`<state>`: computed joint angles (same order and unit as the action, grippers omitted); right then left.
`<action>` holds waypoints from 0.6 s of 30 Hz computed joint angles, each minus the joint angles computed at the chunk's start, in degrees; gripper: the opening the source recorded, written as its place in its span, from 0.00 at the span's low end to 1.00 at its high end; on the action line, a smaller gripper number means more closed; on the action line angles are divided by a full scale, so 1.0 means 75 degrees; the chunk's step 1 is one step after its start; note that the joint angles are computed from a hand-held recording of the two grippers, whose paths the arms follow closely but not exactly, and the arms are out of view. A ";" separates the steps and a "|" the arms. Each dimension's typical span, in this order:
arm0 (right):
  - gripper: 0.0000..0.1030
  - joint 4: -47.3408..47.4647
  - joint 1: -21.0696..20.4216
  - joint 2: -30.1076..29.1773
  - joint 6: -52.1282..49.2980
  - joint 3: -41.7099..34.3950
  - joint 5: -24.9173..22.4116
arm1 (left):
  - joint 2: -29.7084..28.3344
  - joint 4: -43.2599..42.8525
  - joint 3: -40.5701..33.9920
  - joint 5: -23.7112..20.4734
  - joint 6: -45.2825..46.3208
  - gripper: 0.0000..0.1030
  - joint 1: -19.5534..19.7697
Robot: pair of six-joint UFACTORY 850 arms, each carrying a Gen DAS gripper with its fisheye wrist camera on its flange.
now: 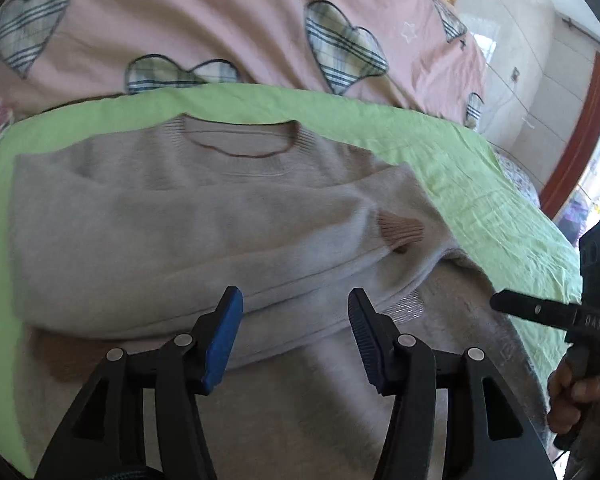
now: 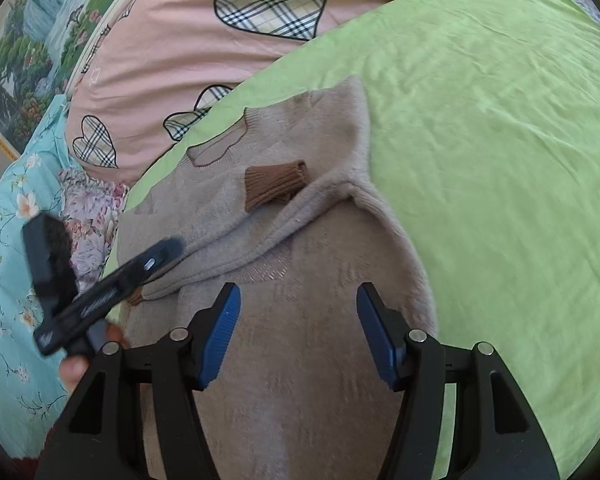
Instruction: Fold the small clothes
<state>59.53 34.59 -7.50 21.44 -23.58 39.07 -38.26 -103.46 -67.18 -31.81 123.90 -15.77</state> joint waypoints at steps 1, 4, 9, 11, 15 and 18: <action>0.60 -0.0396 -0.0178 -0.0020 0.0168 -0.0046 -0.0022 | 0.0061 -0.0462 0.0125 0.0107 0.0363 0.55 0.0209; 0.60 -0.1780 -0.0649 -0.0068 0.1221 -0.0102 0.0064 | -0.0010 -0.1469 0.0067 0.0698 0.0794 0.55 0.0749; 0.61 -0.3139 -0.1450 -0.0587 0.1840 -0.0748 -0.0151 | -0.0713 -0.0947 -0.0900 0.1373 -0.0865 0.55 0.1269; 0.62 -0.3446 -0.1782 -0.0932 0.2030 -0.1153 -0.0553 | -0.0977 -0.0296 -0.1265 0.1527 -0.1742 0.55 0.1344; 0.62 -0.4107 -0.2193 -0.1528 0.3028 -0.1518 -0.0428 | -0.1269 0.0394 -0.1747 0.1761 -0.2441 0.55 0.1272; 0.17 -0.4054 -0.2344 -0.1777 0.3136 -0.1651 -0.0257 | -0.1409 0.0590 -0.2055 0.2069 -0.2483 0.54 0.1090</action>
